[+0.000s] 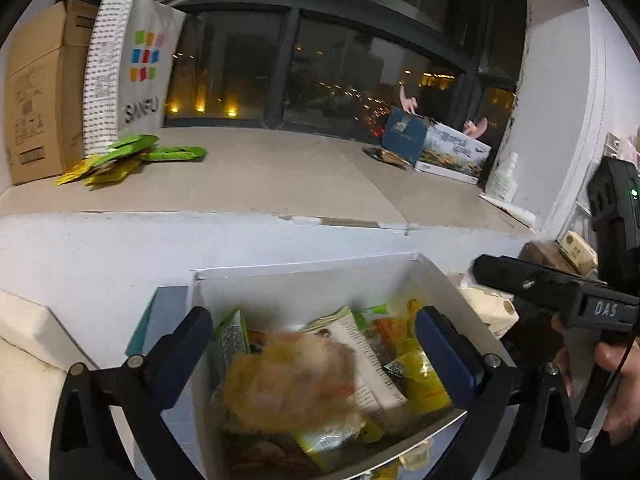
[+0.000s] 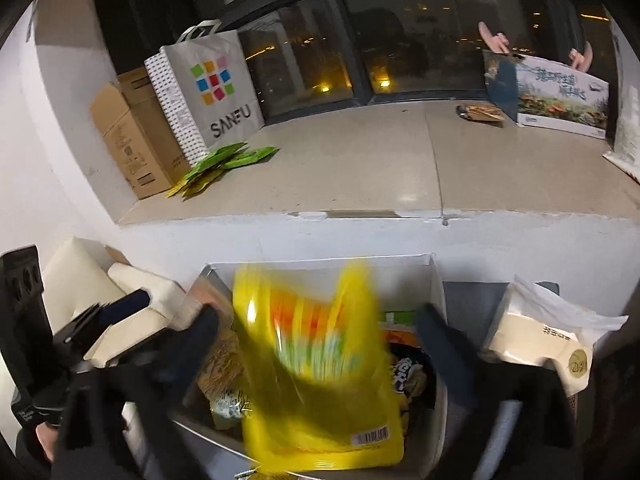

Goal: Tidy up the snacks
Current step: 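Drop the yellow pouch and round bread pack into the white box, then grasp a jelly cup with the right tool while the left grasps the wrapped cake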

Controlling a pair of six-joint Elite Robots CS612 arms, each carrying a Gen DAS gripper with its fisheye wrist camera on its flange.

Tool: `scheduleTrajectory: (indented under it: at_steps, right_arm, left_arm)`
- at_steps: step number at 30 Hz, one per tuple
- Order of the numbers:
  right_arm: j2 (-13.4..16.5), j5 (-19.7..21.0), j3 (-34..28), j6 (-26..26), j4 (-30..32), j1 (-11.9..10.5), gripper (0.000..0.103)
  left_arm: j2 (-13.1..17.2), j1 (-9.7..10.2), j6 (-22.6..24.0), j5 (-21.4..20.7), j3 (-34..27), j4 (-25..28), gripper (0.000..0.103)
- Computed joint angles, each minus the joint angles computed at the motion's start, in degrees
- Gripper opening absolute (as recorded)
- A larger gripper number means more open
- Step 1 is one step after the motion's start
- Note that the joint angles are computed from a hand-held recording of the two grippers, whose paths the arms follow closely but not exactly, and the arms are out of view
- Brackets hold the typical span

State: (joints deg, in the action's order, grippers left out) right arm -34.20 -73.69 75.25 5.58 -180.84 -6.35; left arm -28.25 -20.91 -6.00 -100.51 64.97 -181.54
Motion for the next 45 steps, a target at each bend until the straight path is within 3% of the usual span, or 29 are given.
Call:
scheduleTrajectory:
  at_steps: [7,13,21,24,27,30,32,35,40,45]
  right_arm:
    - [-1.4,-1.6,3.2,-0.2,-5.3,-0.2,0.103]
    - [-4.1,-1.5,7.5,-3.1,-10.0,0.0,0.103]
    - [-8.9,3.5,20.2,-8.2,-22.3,-0.6,0.103]
    - [-10.1,4.5,25.4,-7.6,-27.8,-0.9,0.103]
    - [-10.6,6.0,30.4,-6.6,-32.7,-1.6,0.103]
    - [-10.5,4.7,34.2,-5.5,-36.1,-1.6,0.103]
    - [-10.2,6.0,36.2,-4.8,-37.4,-2.0,0.103]
    - [-9.7,4.8,38.1,-4.3,-38.2,-1.7,0.103]
    - [-8.9,7.0,38.9,-2.4,-38.8,-1.8,0.103]
    - [-8.8,6.0,38.0,-3.3,-37.4,-1.2,0.103]
  left_arm:
    - [-1.8,0.10,0.9,1.4,3.3,-3.0,0.103]
    - [-6.0,-0.11,2.5,0.8,11.0,-11.2,0.103]
    - [-11.5,-0.27,4.6,-2.5,25.5,-23.5,0.103]
    - [-12.5,-0.16,4.7,-5.1,30.5,-27.5,0.103]
    - [-13.3,-0.45,4.1,-4.7,35.2,-31.0,0.103]
    - [-13.8,-0.55,2.1,-4.9,38.4,-32.7,0.103]
    - [-14.1,-0.62,2.2,-5.4,39.7,-32.9,0.103]
    - [-14.5,-0.87,2.6,-5.0,40.8,-32.9,0.103]
    - [-14.7,-1.10,3.7,-5.1,41.2,-33.2,0.103]
    - [-14.7,-1.13,3.5,-5.0,41.4,-33.3,0.103]
